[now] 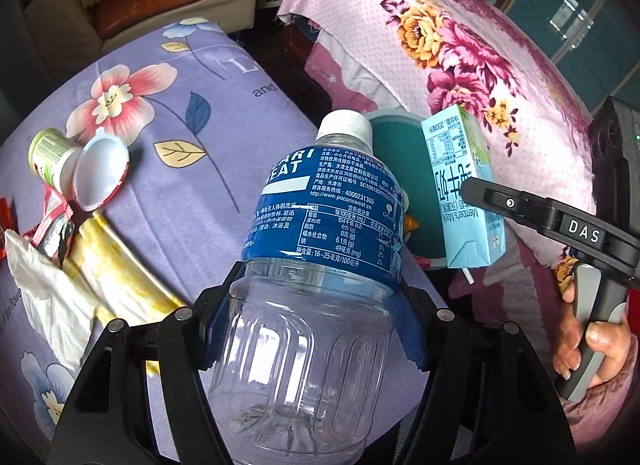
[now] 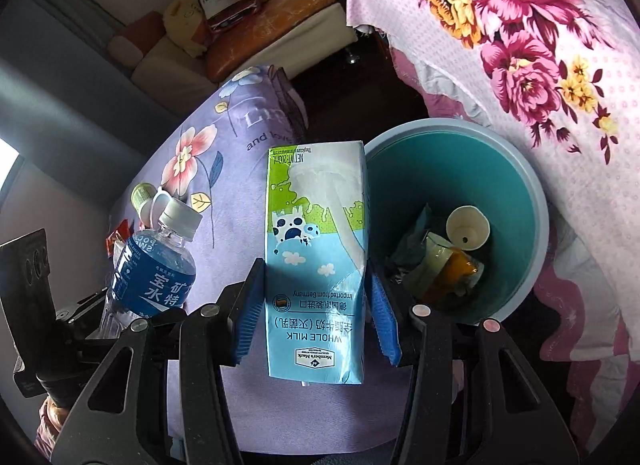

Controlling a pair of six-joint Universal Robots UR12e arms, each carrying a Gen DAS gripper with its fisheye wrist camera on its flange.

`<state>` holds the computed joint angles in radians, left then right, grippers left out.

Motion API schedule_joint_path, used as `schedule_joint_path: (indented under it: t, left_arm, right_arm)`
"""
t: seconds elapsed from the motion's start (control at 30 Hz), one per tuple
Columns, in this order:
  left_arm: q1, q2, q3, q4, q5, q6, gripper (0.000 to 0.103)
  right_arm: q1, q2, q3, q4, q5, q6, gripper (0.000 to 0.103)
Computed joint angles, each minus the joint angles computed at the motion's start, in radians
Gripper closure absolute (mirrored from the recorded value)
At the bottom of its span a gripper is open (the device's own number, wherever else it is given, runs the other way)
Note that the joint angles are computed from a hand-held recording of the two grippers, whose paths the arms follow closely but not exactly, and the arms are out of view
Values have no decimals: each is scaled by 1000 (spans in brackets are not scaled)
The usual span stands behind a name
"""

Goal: Collect trash
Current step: 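Carry the bottle and milk carton to the teal bin and open both grippers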

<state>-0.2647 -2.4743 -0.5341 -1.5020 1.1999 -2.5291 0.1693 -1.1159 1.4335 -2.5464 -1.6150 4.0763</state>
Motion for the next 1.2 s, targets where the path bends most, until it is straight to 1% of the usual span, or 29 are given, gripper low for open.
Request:
schedule_joint_path:
  t: [0.13, 0.3, 0.5, 0.67, 0.9, 1.07, 1.2]
  left_arm:
    - [-31, -17, 30, -31, 6, 24, 34]
    - [-59, -50, 86, -71, 13, 40, 34]
    - [-84, -90, 145, -106, 36, 35, 34]
    - [-96, -118, 185, -120, 54, 18, 34]
    - [-106, -146, 230, -151, 52, 18, 34]
    - [-109, -152, 237, -154, 54, 16, 34]
    - [-107, -140, 213, -133, 49, 16, 32]
  right_arm:
    - [-16, -39, 59, -21, -27, 29, 56]
    - [-32, -74, 111, -25, -47, 48, 56]
    - [-44, -88, 134, -25, -49, 58, 56]
    - [-51, -87, 142, -24, -41, 66, 56]
    - [-55, -84, 142, -8, -35, 73, 56]
    - [-56, -84, 138, 7, -40, 71, 56]
    - [-56, -79, 130, 26, -37, 68, 56]
